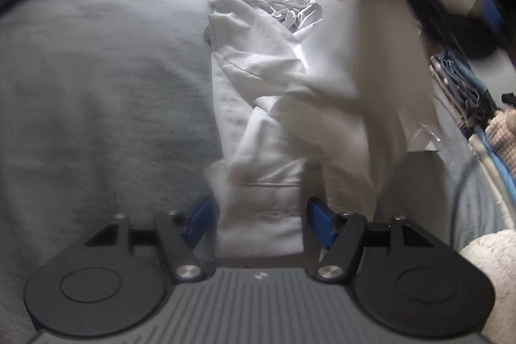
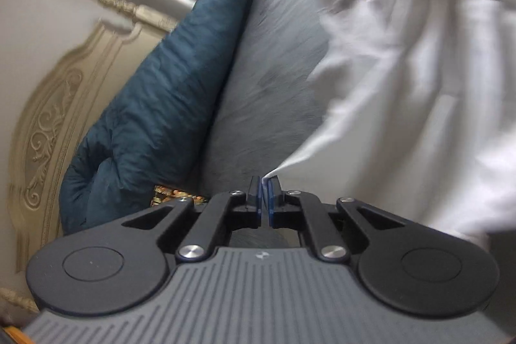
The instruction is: Fold clothes
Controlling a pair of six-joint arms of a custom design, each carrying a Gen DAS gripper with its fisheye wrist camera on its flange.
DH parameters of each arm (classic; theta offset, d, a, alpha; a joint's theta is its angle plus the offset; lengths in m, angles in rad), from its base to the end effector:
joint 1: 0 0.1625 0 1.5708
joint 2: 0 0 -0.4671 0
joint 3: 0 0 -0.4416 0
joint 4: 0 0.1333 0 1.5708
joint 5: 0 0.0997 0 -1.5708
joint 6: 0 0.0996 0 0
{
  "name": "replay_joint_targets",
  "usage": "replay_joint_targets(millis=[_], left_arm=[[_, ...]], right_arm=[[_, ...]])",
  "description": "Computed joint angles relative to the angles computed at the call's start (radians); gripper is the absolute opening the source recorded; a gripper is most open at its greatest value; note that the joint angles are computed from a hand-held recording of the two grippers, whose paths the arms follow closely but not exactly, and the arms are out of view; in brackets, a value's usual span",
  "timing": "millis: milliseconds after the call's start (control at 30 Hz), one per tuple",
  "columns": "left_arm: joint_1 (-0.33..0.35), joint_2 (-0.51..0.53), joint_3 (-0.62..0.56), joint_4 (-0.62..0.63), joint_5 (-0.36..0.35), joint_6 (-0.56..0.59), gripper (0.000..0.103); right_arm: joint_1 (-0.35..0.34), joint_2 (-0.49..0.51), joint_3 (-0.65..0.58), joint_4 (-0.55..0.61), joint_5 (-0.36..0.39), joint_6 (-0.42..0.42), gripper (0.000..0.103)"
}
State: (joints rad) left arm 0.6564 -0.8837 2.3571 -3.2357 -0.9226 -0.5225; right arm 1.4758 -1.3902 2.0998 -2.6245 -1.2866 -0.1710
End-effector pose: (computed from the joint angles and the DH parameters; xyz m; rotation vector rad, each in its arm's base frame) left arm -0.2402 -0.4292 0.0251 0.4350 2.6336 -0.7828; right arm 0.1088 -0.5578 0.2779 -0.1795 2.8520 -0.5462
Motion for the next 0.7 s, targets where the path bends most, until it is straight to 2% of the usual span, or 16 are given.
replay_joint_targets(millis=[67,133,233,267,300,333,433,533,633,700], left_arm=[[-0.001,-0.004,0.010,-0.011,-0.004,-0.007,0.065],[-0.003,-0.011,0.017,-0.008,-0.008,-0.008,0.065],[0.000,-0.020,0.026,-0.008,-0.012,-0.013,0.065],[0.003,-0.022,0.029,-0.013,-0.016,-0.015,0.065],[0.009,-0.023,0.031,-0.021,-0.021,-0.015,0.065],[0.015,-0.023,0.033,-0.030,-0.027,-0.012,0.065],[0.032,-0.018,0.033,-0.058,-0.045,0.006,0.065],[0.045,-0.011,0.031,-0.087,-0.061,0.032,0.065],[0.063,-0.015,0.037,-0.121,-0.091,0.055,0.065],[0.076,-0.020,0.038,-0.133,-0.112,0.064,0.065]], right_arm=[[0.067,0.107,-0.090,0.020,0.052,-0.006,0.002],[0.136,0.198,-0.173,0.022,0.147,-0.046,0.003],[0.212,0.300,-0.266,-0.033,0.254,-0.057,0.012],[0.224,0.324,-0.289,-0.044,0.272,-0.049,0.034],[0.228,0.340,-0.304,-0.052,0.287,-0.038,0.049],[0.224,0.347,-0.306,-0.067,0.293,-0.023,0.069],[0.186,0.336,-0.293,-0.061,0.290,-0.025,0.072],[0.138,0.298,-0.261,-0.090,0.225,0.016,0.073],[0.062,0.216,-0.210,-0.130,0.187,0.043,0.073],[0.018,0.148,-0.164,-0.166,0.133,0.044,0.073]])
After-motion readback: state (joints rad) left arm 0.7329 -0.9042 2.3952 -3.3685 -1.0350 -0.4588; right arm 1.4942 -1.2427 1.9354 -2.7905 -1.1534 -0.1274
